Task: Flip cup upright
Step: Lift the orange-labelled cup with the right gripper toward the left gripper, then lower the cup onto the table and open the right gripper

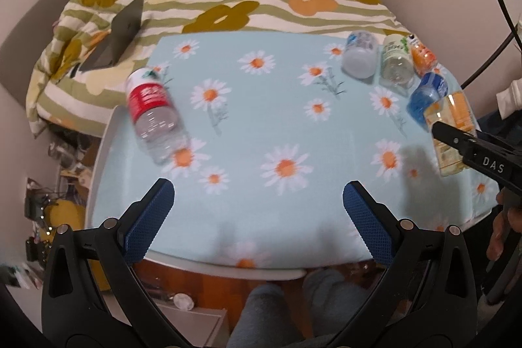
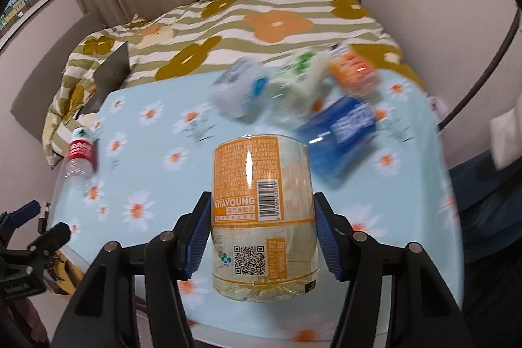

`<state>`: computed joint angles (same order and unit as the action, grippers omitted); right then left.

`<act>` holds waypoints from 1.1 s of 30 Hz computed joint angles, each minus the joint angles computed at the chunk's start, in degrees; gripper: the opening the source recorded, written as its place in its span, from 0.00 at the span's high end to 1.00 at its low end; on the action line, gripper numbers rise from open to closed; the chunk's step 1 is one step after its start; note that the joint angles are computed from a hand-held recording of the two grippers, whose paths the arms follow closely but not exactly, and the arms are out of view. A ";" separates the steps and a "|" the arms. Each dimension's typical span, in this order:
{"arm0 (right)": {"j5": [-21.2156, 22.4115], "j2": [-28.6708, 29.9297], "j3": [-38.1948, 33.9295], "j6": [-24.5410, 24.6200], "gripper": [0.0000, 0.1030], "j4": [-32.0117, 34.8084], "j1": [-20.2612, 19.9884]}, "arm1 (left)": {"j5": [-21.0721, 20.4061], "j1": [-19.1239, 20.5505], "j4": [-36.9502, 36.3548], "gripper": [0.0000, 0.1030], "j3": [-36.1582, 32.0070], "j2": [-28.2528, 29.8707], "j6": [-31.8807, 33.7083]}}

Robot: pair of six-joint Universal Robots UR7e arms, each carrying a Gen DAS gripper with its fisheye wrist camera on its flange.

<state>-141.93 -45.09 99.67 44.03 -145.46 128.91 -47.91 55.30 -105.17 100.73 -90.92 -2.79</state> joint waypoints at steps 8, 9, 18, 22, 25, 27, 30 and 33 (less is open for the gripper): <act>4.14 10.31 -8.07 2.26 0.46 -2.15 0.54 | -0.77 5.98 -0.17 0.00 -3.11 -0.33 6.23; 4.19 11.87 -9.35 2.23 0.46 -2.40 0.45 | -0.94 6.62 -0.29 0.00 -3.53 -0.11 6.86; 0.71 19.23 -15.04 2.22 0.46 -3.11 -0.28 | -2.89 10.95 -2.12 0.00 -5.36 2.36 12.26; -0.72 19.91 -15.27 2.60 0.46 -3.35 -0.46 | -3.48 11.36 -2.48 0.00 -5.61 3.22 13.29; -1.57 20.25 -15.66 2.35 0.46 -3.38 -0.42 | -3.71 11.54 -2.74 0.00 -5.79 3.68 13.59; -1.92 20.44 -15.71 2.13 0.46 -4.00 -0.44 | -3.81 11.62 -2.72 0.00 -5.97 3.90 13.66; -2.35 20.58 -15.62 2.53 0.45 -4.66 -0.46 | -3.94 11.67 -2.76 0.00 -6.01 4.07 13.89; -2.52 20.41 -15.21 2.79 0.19 -5.68 -0.38 | -4.01 11.59 -2.53 0.00 -6.24 4.24 13.95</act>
<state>-144.44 -24.68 84.45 46.82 -151.14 128.53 -51.92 66.89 -107.70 94.49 -86.68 11.16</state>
